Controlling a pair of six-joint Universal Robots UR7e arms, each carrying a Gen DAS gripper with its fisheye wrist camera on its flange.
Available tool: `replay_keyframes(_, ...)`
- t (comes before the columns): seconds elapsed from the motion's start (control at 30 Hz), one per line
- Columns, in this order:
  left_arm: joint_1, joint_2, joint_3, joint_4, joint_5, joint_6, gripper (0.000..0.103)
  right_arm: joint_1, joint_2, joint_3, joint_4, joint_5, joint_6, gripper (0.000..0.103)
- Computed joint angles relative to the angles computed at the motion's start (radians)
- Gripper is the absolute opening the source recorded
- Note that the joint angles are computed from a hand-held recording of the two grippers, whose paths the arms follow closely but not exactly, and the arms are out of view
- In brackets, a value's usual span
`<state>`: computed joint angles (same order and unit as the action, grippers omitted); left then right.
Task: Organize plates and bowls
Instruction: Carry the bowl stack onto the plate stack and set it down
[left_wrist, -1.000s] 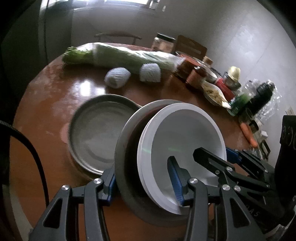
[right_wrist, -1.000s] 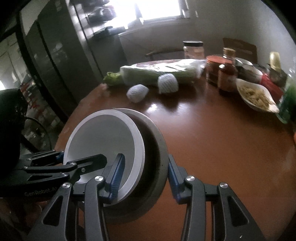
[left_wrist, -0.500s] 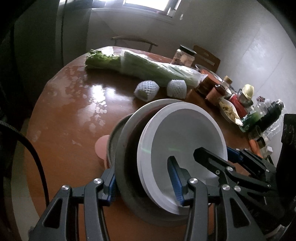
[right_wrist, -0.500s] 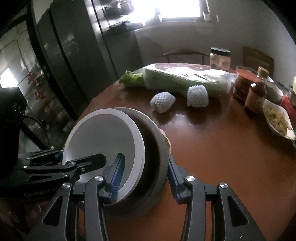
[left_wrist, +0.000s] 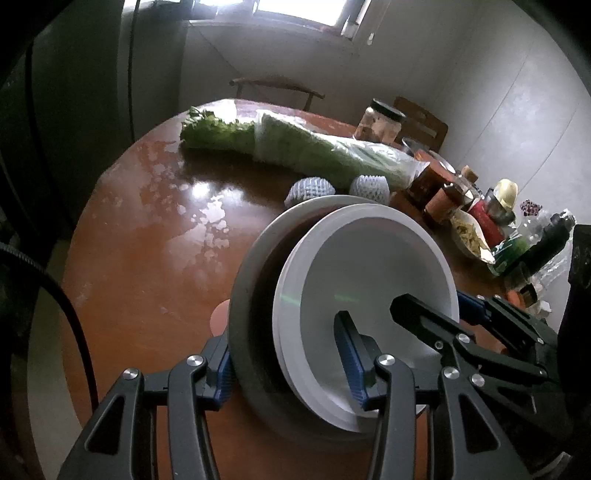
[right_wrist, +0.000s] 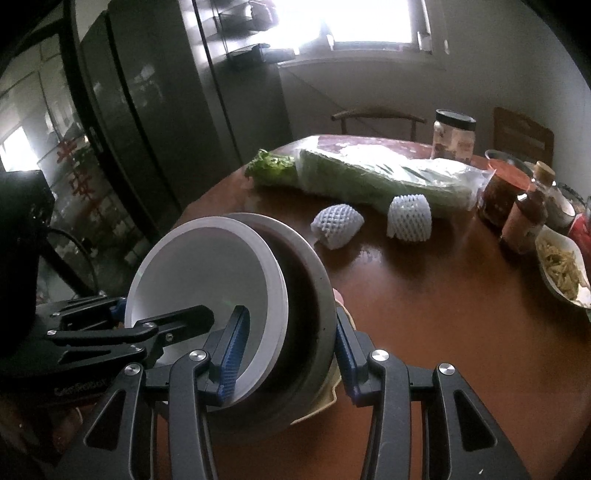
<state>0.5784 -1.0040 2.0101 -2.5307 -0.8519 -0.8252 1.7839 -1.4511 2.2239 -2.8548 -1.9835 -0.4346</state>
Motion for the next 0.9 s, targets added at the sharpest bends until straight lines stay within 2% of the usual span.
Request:
replay_keyframes(0.43,0.027,0.036,-0.007,-0.002,-0.022,-0.002,0.048,-0.038,0.013,0.005,0.018,0.0,0.009,0.046)
replay_keyframes(0.9,0.031,0.054,-0.016,0.015,-0.009,0.003,0.048,-0.046,0.022,0.013,-0.004,-0.013,-0.012,0.045)
